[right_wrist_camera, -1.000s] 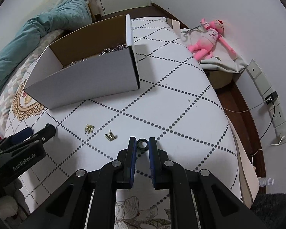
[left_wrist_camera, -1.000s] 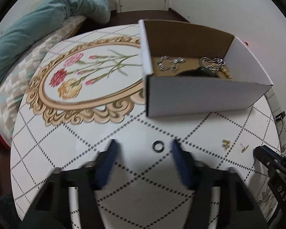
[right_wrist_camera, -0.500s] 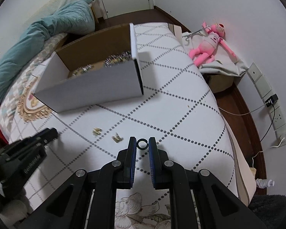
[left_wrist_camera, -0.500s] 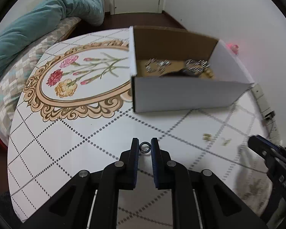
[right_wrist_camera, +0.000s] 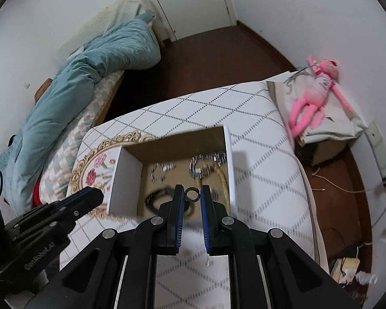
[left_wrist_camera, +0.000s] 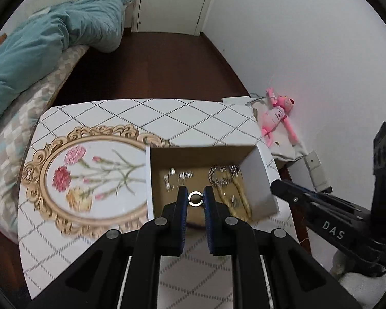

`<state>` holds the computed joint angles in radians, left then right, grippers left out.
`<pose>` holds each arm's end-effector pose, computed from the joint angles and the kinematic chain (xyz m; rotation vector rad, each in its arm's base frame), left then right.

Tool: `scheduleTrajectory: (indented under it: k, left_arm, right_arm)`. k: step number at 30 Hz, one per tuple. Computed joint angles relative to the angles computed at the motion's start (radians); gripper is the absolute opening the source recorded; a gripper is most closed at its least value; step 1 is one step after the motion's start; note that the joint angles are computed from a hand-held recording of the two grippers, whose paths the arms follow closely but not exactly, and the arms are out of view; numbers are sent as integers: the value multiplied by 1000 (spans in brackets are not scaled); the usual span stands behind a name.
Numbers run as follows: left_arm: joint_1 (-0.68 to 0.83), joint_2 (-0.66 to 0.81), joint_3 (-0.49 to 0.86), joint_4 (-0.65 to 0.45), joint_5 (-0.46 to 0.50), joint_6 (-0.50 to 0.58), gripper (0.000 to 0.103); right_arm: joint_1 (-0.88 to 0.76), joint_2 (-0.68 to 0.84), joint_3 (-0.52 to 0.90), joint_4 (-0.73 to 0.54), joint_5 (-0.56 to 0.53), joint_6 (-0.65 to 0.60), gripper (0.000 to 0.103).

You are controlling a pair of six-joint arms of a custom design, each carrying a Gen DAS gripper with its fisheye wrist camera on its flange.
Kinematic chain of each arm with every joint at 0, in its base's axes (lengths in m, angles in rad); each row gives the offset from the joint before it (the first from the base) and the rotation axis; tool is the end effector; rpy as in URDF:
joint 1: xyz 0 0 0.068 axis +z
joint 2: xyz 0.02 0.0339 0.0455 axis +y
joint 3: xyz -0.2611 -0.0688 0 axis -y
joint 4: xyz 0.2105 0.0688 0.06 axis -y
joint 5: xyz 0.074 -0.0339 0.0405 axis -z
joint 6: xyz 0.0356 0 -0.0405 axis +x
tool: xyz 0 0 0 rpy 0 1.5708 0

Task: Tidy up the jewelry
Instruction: 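Drop the black ring from the left tool into the box while the right tool drops its ring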

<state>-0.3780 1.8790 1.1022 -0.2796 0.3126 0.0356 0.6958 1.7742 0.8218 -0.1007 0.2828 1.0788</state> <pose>0.3161 -0.1373 0.1636 0.6490 2.5607 -0.5281 0.2345 0.1829 0.1385 0.5876 2.5190 0.2983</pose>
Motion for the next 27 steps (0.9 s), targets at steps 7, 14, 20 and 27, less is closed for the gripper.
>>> scheduleTrajectory:
  k: [7, 14, 20, 27]
  left_arm:
    - [-12, 213, 277, -170, -40, 25, 11]
    - [-14, 257, 349, -202, -118, 4, 60]
    - [4, 227, 280, -142, -163, -7, 74]
    - [12, 175, 112, 3, -221, -13, 101]
  right_arm:
    - [-163, 173, 160, -60, -176, -165, 14]
    - [-199, 254, 279, -191, -208, -201, 30]
    - [-145, 204, 293, -292, -65, -182, 40]
    - [-75, 198, 297, -414, 94, -112, 81]
